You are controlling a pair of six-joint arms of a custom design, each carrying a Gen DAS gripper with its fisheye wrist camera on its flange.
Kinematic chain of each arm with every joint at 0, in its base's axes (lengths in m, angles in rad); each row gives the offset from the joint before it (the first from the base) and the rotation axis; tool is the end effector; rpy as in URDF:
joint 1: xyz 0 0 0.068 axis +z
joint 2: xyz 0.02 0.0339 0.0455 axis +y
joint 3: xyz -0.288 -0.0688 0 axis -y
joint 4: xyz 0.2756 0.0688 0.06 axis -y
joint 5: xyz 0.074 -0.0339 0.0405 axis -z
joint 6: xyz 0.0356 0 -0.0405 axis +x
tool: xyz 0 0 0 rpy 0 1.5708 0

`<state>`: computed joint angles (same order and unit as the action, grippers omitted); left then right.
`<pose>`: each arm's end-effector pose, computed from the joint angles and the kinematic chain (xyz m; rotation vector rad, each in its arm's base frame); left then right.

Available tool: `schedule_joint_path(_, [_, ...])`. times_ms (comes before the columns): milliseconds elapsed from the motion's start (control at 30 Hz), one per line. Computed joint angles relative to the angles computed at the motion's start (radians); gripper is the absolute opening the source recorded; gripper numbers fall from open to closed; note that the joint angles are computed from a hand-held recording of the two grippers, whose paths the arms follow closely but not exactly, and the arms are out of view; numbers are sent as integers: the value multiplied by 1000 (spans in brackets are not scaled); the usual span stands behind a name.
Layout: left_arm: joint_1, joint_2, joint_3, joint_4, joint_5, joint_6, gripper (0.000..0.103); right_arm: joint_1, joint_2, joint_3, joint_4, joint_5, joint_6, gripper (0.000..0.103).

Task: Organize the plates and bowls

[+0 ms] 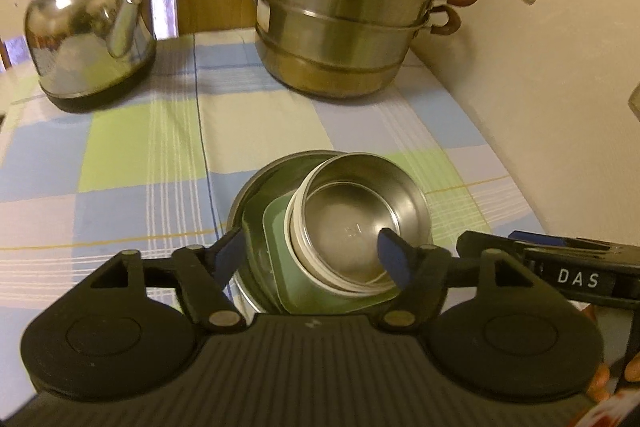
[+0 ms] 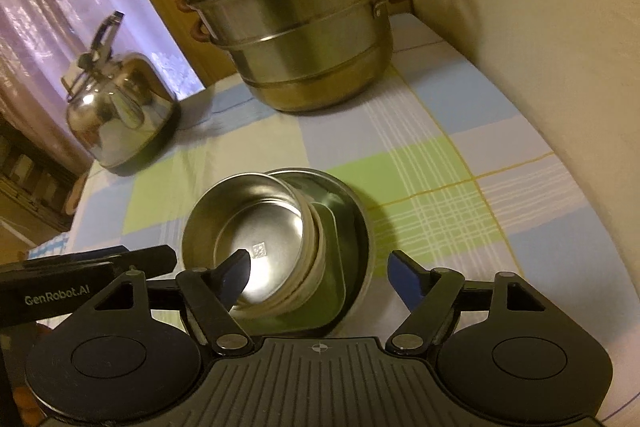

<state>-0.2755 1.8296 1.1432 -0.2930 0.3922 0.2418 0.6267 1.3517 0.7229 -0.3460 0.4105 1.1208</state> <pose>0.3856 -0.1231 0.1749 0.7896 2.3899 -0.5119 0.2314 0.1500 0.1928 0.7489 2.3307 0.2488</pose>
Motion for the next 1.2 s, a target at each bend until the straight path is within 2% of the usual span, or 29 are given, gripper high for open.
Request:
schedule_joint_path(300, [17,-247,-230,78,-17,-6,84,144,-165,-68,-69,100,62,78])
schedule_joint_path(467, [37,-395,-346,99,-19,-1,88,240,-231,-86,-123,165,129,79])
schedule_joint_path(667, [81,-563,-470,106,-16,16,94,366,-249,-68,-212,245,215,79])
schedule_joint_path(800, [115,-639,-514,71,-2,29,96,443,-209,-25,-303,282,286,79])
schedule_joint_path(967, [179,-699,-541,-3,56,52,96,526,-184,-14,-345,300,372,79])
schedule_joint_path(1200, [272,-759,-563,-101,75,171,96,625,-125,31,-399,320,474,79])
